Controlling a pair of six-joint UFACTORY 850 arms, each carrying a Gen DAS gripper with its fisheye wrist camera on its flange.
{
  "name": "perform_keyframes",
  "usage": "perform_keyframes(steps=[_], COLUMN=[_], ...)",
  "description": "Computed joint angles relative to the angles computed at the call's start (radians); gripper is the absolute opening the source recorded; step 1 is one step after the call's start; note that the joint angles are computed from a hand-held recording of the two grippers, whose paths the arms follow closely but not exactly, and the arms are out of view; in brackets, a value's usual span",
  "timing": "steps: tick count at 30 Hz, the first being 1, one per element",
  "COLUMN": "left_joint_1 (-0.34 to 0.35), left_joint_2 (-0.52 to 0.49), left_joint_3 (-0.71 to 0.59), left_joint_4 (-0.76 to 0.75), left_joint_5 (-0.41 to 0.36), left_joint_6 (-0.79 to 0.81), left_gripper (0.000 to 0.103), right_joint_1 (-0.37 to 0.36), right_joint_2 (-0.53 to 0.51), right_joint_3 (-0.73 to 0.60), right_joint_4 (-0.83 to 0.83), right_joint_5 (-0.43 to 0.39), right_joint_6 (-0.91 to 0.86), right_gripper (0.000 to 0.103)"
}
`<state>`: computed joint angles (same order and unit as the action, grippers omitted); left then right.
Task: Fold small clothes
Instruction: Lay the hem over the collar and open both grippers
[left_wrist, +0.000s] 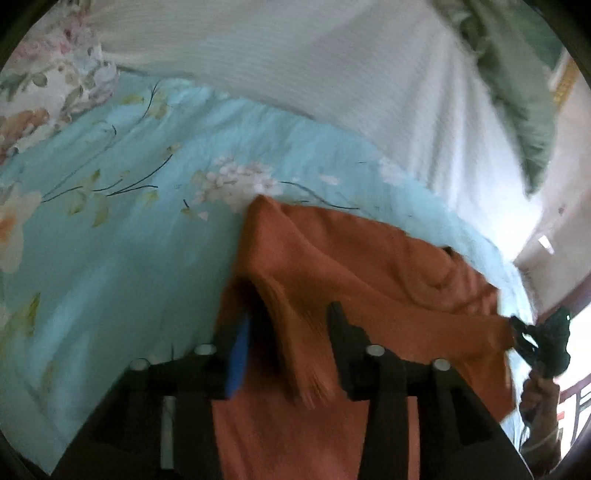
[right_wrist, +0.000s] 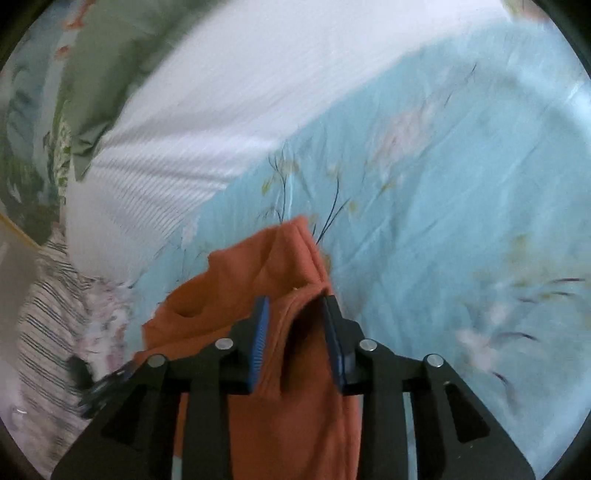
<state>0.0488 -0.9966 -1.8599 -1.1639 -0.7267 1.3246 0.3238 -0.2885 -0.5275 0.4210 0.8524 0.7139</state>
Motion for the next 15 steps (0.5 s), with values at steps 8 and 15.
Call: perform_keyframes(steps=[8, 15], left_joint_1=[-0.074, -0.102], left_joint_2=[0.136, -0.007], left_joint_3=[0.262, 0.003], left_joint_4=[0.068, 0.189], left_joint_5=[0.016, 0.071], left_joint_6=[0.220, -0.043], left_gripper=[0.041, 0.024], right_joint_1=[0.057, -0.040], right_joint_2=[-0.150, -0.151], right_joint_3=[-0.278, -0.274], right_joint_4=[-0.183, 0.035], right_joint_5=[-0.417, -0.309], right_joint_6=[-0.271, -0.343], right_gripper=[0.033, 0.028])
